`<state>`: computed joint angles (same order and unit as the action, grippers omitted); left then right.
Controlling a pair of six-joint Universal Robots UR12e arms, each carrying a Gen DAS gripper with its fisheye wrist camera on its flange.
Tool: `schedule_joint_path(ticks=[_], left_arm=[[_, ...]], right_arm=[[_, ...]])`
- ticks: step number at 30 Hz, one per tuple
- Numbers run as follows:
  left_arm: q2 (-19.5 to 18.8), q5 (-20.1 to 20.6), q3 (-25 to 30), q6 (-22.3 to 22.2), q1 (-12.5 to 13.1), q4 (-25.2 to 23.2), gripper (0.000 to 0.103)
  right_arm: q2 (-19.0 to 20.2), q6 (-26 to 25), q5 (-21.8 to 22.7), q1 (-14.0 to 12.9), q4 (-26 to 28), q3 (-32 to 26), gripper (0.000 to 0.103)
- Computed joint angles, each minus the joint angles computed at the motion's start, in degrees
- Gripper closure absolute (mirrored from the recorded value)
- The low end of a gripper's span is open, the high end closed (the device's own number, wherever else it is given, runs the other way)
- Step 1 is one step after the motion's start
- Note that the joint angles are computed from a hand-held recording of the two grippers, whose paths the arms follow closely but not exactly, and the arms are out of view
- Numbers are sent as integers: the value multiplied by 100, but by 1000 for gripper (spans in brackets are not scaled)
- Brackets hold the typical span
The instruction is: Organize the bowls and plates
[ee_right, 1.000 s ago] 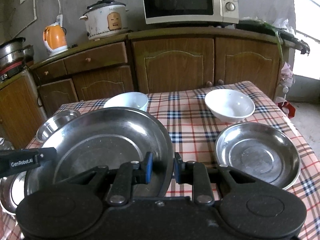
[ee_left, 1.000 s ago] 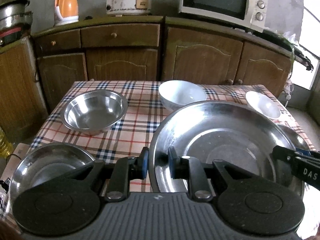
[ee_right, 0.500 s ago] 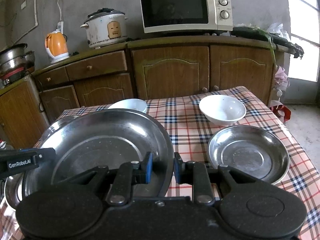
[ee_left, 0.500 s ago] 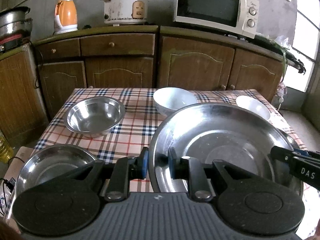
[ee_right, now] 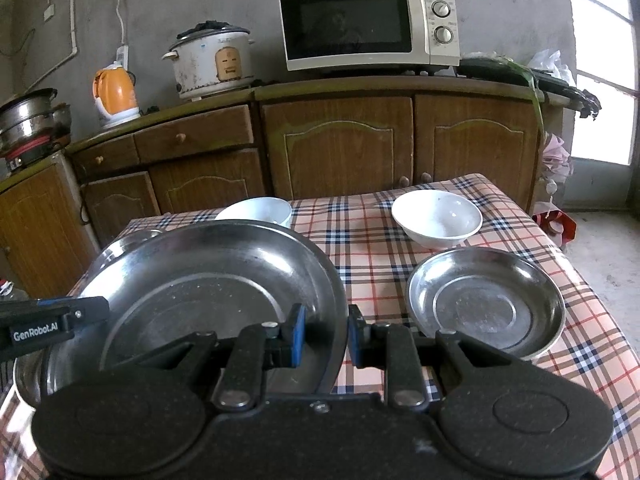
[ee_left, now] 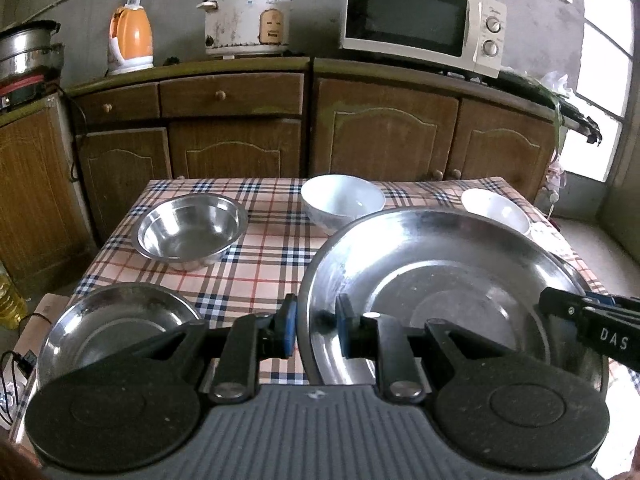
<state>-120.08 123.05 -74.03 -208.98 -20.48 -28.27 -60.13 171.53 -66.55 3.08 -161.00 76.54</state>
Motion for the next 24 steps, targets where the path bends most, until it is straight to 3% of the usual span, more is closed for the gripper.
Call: schedule_joint_path(ticks=[24], left_arm=[[71, 46, -133, 193, -93, 201, 83]], right_arm=[[-219, 25, 91, -102, -152, 339, 75]])
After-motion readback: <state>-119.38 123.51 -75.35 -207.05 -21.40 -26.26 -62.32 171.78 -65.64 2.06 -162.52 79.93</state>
